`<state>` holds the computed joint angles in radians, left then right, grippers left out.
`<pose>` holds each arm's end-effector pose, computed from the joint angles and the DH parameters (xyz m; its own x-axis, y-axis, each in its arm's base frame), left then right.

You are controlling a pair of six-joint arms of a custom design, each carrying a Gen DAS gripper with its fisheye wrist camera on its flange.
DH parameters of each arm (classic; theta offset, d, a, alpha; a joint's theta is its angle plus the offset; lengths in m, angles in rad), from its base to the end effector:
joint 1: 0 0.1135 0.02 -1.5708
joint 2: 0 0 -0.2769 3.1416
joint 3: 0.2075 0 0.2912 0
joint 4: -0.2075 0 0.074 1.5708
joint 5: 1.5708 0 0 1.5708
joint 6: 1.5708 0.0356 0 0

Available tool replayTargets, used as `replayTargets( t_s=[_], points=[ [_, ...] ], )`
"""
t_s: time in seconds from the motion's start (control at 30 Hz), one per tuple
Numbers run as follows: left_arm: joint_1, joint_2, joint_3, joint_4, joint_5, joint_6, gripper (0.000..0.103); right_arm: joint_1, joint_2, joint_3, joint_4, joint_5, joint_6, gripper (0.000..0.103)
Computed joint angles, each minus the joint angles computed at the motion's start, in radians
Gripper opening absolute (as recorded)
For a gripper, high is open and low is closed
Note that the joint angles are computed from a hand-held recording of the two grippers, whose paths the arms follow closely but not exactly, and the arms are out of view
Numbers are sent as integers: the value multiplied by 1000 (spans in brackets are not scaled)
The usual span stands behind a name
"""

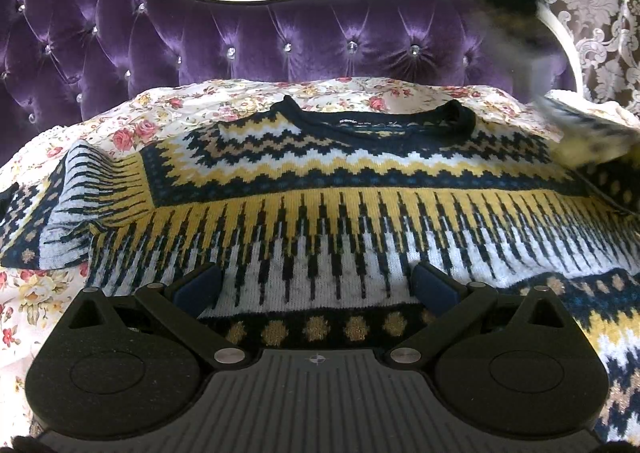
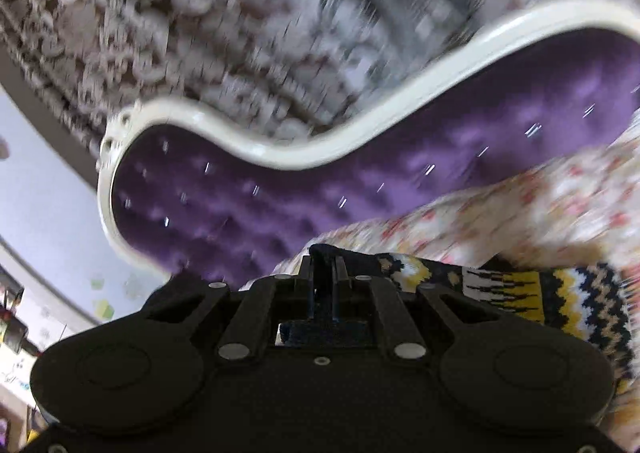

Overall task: Fold small clothes
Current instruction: 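Lift the held sleeve and fold it across the sweater body with the right gripper, then open the right gripper and withdraw it from the folded sleeve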

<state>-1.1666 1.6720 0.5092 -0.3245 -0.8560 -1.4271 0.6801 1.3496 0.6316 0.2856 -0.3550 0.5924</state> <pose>0.1129 -0.1956 0.0542 -0.6280 -0.1812 -0.7568 -0.3051 0.9520 0.0252 0.2339 0.2051 0.1964 -0.7365 0.0776 -0.6719 -0.5108 0.5873 0.6278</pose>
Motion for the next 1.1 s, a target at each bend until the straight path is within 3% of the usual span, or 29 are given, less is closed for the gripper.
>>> replayTargets(
  t_s=[0.13, 0.2, 0.27, 0.37, 0.4, 0.57, 0.77, 0.97, 1.1],
  points=[
    [-4, 2, -1, 0, -4, -7, 103, 109, 173, 60, 66, 47, 15, 14],
    [-7, 4, 0, -2, -6, -12, 103, 134, 246, 84, 100, 17, 19, 26],
    [-7, 4, 0, -2, -6, -12, 103, 144, 296, 91, 138, -8, 27, 27],
    [-8, 4, 0, -2, -6, -12, 103, 149, 290, 62, 157, -1, -9, 49],
    [-7, 6, 0, -1, -7, -11, 103, 144, 272, 38, 165, 3, -28, 52],
    [-7, 6, 1, -4, -7, -11, 103, 54, 229, -40, 179, 34, -95, 52],
    [-7, 7, 2, -6, -7, -10, 103, -127, 165, -197, 164, 192, -241, 54],
    [-8, 9, 0, -3, -9, -11, 103, -318, 239, -315, 314, 245, -300, 54],
    [-8, 5, 0, -8, -8, -8, 103, -380, 310, -350, 414, 184, -324, 55]
  ],
)
